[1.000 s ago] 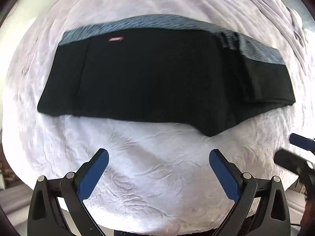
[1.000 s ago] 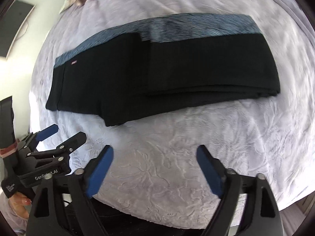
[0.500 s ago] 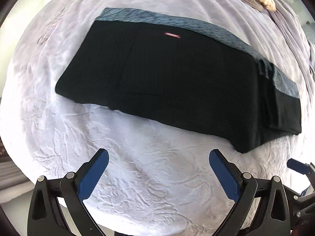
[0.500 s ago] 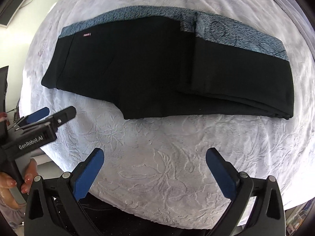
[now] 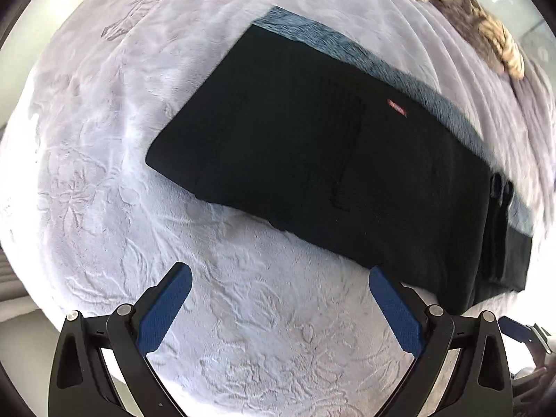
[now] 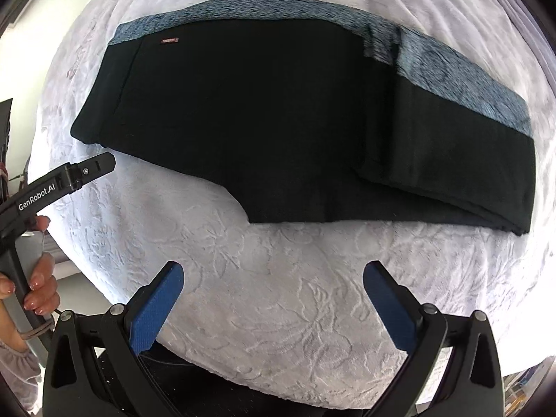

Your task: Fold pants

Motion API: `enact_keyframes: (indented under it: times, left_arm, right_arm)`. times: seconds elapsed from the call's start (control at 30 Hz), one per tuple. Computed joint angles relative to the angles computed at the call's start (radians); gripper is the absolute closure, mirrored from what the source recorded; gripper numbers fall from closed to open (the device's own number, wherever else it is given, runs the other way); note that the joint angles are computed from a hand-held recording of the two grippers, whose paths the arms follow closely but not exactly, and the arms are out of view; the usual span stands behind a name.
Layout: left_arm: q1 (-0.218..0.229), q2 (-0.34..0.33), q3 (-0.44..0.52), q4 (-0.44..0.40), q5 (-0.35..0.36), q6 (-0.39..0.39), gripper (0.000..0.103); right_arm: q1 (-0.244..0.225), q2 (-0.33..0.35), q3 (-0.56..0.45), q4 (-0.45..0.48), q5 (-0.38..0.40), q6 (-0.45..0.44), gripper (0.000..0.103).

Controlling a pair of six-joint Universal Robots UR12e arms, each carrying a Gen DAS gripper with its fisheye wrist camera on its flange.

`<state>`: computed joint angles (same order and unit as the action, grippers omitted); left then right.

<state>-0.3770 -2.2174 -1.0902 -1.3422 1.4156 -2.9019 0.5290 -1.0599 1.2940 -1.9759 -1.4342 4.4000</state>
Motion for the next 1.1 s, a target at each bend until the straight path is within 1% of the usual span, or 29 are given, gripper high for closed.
enact_keyframes:
  times: [0.07, 0.13, 0.23, 0.27, 0.33, 0.43, 0.5, 0.53, 0.57, 0.6, 0.67, 0.7, 0.73, 0.77, 0.8, 0.83, 0.87, 0.93, 1.0, 1.07, 1.1]
  left_arm:
    - [0.014, -0.013, 0.017, -0.006, -0.034, -0.006, 0.001]
    - [0.025, -0.025, 0.029, 0.004, -0.052, -0.008, 0.001]
    - [0.036, -0.044, 0.054, 0.013, -0.079, -0.016, 0.001]
    - [0.041, -0.051, 0.063, 0.013, -0.088, -0.016, 0.001]
    - [0.045, -0.057, 0.071, 0.016, -0.098, -0.017, 0.001]
    - [0.052, -0.071, 0.086, 0.015, -0.120, -0.017, 0.001]
    - [0.050, -0.030, 0.032, 0.029, -0.134, -0.026, 0.001]
    - [0.053, -0.032, 0.033, 0.031, -0.146, -0.026, 0.001]
    - [0.056, -0.034, 0.033, 0.035, -0.157, -0.025, 0.001]
    - [0.059, -0.035, 0.033, 0.038, -0.164, -0.022, 0.001]
    - [0.062, -0.042, 0.040, 0.037, -0.177, -0.015, 0.001]
    - [0.064, -0.044, 0.041, 0.036, -0.181, -0.011, 0.001]
    - [0.065, -0.045, 0.041, 0.036, -0.184, -0.005, 0.001]
    - [0.067, -0.045, 0.041, 0.036, -0.187, 0.000, 0.001]
    - [0.054, -0.052, 0.046, 0.044, -0.185, -0.013, 0.001]
    - [0.053, -0.054, 0.047, 0.045, -0.187, -0.013, 0.001]
    - [0.055, -0.052, 0.043, 0.047, -0.189, -0.011, 0.001]
    - [0.058, -0.047, 0.035, 0.056, -0.191, -0.013, 0.001]
    - [0.061, -0.042, 0.028, 0.066, -0.200, -0.018, 0.001]
    - [0.063, -0.033, 0.016, 0.077, -0.201, -0.021, 0.001]
    - [0.063, -0.032, 0.013, 0.082, -0.198, -0.021, 0.001]
  right_arm:
    - [-0.009, 0.010, -0.014, -0.011, -0.002, -0.031, 0.000]
    - [-0.024, 0.026, -0.040, -0.019, -0.013, -0.092, 0.000]
    - [-0.055, 0.063, -0.099, -0.032, -0.025, -0.213, 0.000]
    - [-0.070, 0.085, -0.132, -0.043, -0.026, -0.270, 0.000]
    - [-0.091, 0.124, -0.190, -0.059, -0.024, -0.349, 0.000]
    - [-0.126, 0.212, -0.320, -0.071, -0.011, -0.492, 0.000]
    - [-0.147, 0.287, -0.432, -0.062, 0.012, -0.585, 0.002]
    - [-0.157, 0.318, -0.477, -0.053, 0.036, -0.617, 0.005]
    - [-0.167, 0.369, -0.553, -0.027, 0.066, -0.654, 0.010]
    - [-0.173, 0.402, -0.604, -0.003, 0.080, -0.677, 0.013]
    - [-0.178, 0.460, -0.695, 0.052, 0.084, -0.719, 0.023]
    - [-0.182, 0.494, -0.751, 0.089, 0.086, -0.739, 0.026]
    - [-0.186, 0.509, -0.770, 0.104, 0.092, -0.745, 0.030]
    - [-0.192, 0.526, -0.797, 0.122, 0.108, -0.749, 0.038]
    - [-0.197, 0.538, -0.810, 0.132, 0.129, -0.745, 0.047]
    - [-0.203, 0.543, -0.810, 0.130, 0.164, -0.741, 0.072]
    - [-0.206, 0.527, -0.778, 0.109, 0.188, -0.737, 0.089]
    - [-0.204, 0.511, -0.749, 0.080, 0.195, -0.753, 0.094]
    - [-0.195, 0.494, -0.729, 0.055, 0.188, -0.796, 0.094]
    - [-0.195, 0.492, -0.735, 0.050, 0.227, -0.825, 0.095]
    - [-0.197, 0.497, -0.743, 0.042, 0.259, -0.833, 0.095]
